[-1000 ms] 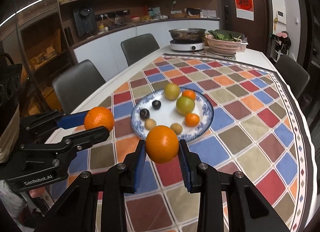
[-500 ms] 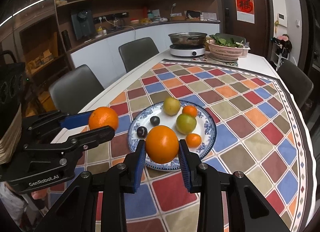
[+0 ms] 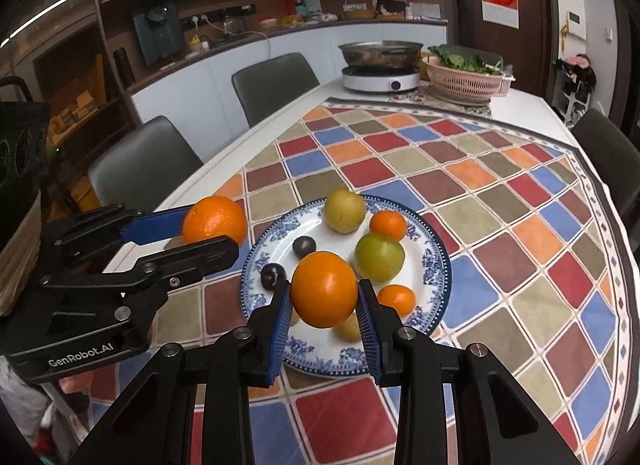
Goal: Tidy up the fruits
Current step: 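Carry both oranges over the plate and open both tools to release them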
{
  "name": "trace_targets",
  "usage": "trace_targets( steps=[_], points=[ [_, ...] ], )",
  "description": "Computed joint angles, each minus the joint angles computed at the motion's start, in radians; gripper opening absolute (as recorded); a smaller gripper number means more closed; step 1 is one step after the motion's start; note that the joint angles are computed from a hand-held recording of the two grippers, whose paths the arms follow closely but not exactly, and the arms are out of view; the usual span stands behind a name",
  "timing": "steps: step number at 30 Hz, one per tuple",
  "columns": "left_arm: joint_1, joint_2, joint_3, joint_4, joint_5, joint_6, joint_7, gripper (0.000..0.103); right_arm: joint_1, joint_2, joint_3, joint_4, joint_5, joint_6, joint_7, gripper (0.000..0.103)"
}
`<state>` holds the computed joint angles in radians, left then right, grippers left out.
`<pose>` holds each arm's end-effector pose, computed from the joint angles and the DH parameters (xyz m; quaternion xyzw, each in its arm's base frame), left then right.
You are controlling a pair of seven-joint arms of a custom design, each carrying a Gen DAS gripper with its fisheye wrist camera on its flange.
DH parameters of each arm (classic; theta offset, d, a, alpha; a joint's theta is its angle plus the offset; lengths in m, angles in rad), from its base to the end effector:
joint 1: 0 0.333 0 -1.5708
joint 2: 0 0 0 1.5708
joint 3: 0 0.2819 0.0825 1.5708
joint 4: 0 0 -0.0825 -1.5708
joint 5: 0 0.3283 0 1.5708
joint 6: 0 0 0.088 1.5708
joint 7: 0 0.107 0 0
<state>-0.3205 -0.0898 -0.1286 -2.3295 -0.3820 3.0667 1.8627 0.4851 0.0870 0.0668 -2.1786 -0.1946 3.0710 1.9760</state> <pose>0.4632 -0.1917 0.4701 -0.5142 0.7566 -0.3549 0.1929 0.4596 0.3003 0.4482 -0.7489 0.5338 -0.1576 0.3596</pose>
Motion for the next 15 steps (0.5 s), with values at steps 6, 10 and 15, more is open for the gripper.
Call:
trace_targets(
  steps=[6,10,15],
  points=[
    [0.053,0.079,-0.030,0.071,0.014,-0.045,-0.006,0.040,-0.013,0.061,0.023,0.067,0.113,-0.048,-0.111,0.033],
    [0.098,0.130,-0.067,0.121,-0.002,-0.076,0.015,0.040,-0.012,0.102,0.016,0.111,0.157,-0.076,-0.151,0.033],
    [0.148,0.186,-0.109,0.168,0.038,-0.109,-0.010,0.040,-0.009,0.144,0.005,0.154,0.197,-0.104,-0.181,0.033]
  ],
)
